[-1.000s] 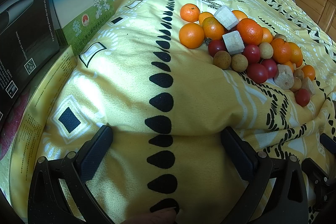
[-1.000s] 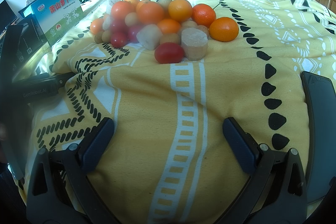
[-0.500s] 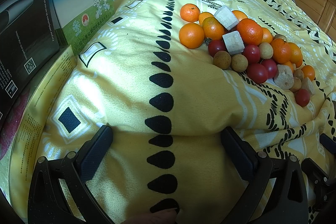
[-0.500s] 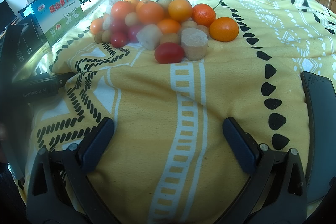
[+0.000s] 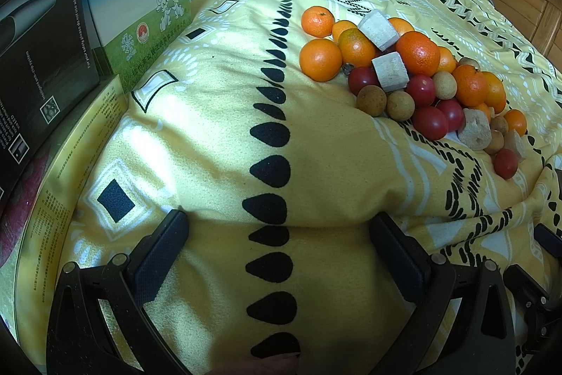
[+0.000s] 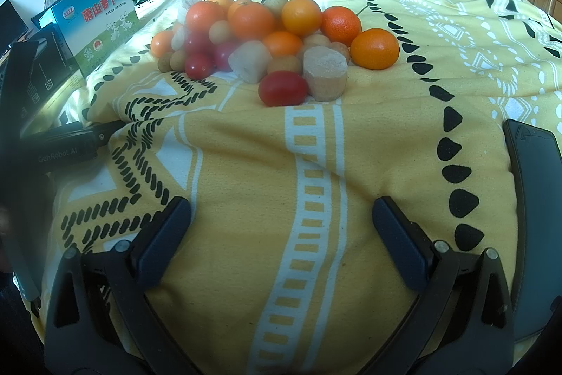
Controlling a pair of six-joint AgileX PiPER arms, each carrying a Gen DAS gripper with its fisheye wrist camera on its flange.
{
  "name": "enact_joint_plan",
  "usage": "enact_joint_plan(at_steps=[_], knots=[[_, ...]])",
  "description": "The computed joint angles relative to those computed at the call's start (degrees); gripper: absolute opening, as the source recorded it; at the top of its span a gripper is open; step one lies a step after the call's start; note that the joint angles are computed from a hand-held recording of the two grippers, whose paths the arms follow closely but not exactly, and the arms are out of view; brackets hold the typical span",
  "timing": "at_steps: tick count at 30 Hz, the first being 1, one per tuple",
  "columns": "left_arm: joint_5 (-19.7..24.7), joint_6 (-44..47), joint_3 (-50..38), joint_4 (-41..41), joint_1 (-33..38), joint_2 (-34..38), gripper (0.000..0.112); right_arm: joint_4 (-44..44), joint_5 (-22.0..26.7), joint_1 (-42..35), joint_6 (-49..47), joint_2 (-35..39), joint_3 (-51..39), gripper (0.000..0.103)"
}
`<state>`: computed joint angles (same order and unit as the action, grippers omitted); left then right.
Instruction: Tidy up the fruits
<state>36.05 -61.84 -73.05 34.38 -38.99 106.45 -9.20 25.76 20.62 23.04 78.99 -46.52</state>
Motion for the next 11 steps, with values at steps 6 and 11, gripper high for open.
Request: enact_joint_plan(at_steps=[6,11], knots=[[0.0,0.0,0.0,0.0,0.0,0.0,0.103,0.0,0.0,0.0,0.0,0.0,0.0,0.103],[-0.1,-0.7,0.1,0.6,-0.2,-0.1,0.103,0.0,0.0,0.0,0.0,0.1,-0.1,0.103]])
